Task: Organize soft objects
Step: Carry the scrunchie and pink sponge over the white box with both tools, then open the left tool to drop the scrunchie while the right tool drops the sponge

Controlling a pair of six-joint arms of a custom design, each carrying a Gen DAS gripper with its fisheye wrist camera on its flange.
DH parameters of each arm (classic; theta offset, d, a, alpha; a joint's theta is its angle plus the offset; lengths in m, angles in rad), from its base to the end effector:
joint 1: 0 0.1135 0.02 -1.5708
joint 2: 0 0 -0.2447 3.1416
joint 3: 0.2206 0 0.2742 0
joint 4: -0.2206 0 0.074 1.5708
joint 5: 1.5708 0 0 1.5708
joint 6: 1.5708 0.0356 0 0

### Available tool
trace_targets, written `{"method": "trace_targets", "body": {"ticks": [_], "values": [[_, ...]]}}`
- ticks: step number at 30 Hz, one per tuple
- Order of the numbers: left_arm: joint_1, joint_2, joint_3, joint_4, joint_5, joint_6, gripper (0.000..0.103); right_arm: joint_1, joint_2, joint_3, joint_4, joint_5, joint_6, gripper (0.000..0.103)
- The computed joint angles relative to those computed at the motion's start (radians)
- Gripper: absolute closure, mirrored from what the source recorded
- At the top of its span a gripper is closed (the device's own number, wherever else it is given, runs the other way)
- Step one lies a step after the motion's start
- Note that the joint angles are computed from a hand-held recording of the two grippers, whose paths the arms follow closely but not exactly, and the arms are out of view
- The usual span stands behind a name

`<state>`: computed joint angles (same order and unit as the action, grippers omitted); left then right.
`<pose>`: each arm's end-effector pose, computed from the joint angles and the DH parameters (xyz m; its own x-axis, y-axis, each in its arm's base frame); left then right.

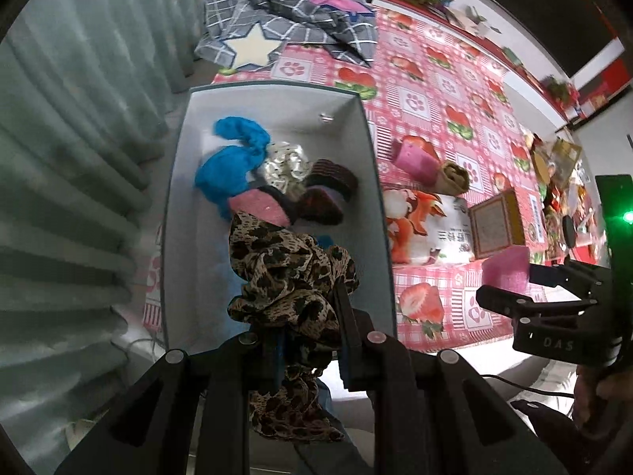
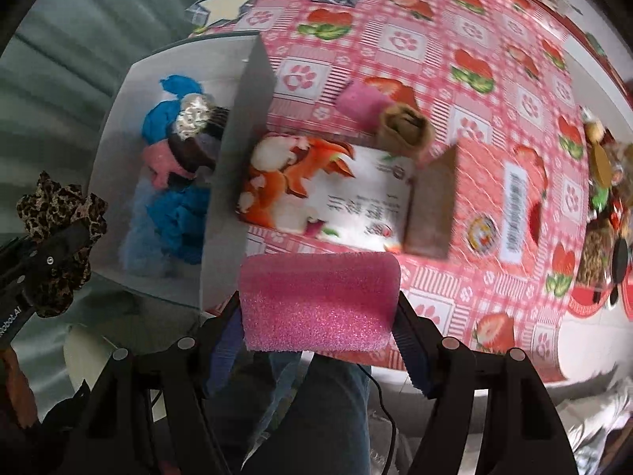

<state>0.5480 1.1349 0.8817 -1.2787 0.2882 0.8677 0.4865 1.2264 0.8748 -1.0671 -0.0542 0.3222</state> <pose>0.1717 0.0929 0.2183 -0.9253 0.2921 -0.2418 0.3338 0.9300 -0.1540 0.1987 0.1073 0.1997 -0.9789 -0.1601 -0.1268 -0.1730 0.9800 0.0988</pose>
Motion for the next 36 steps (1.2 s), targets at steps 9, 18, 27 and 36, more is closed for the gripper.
{"method": "trace_targets", "body": {"ticks": [9,18,27,36], "values": [[-0.001,0.042,0.005,0.031,-0.021,-0.041,0.081,0.077,0.149,0.115,0.022,-0.005,-0.013,0.032],[-0.051,0.094,0.009,0.083,-0.05,-0.121,0.081,0.092,0.263,0.236,0.029,-0.018,-0.033,0.032],[-0.1,0.158,0.024,0.143,-0.086,-0.205,0.081,0.115,0.365,0.346,0.031,-0.031,-0.027,0.032],[-0.115,0.211,0.039,0.175,-0.112,-0.246,0.081,0.123,0.423,0.414,0.032,-0.041,-0.038,0.032]]}}
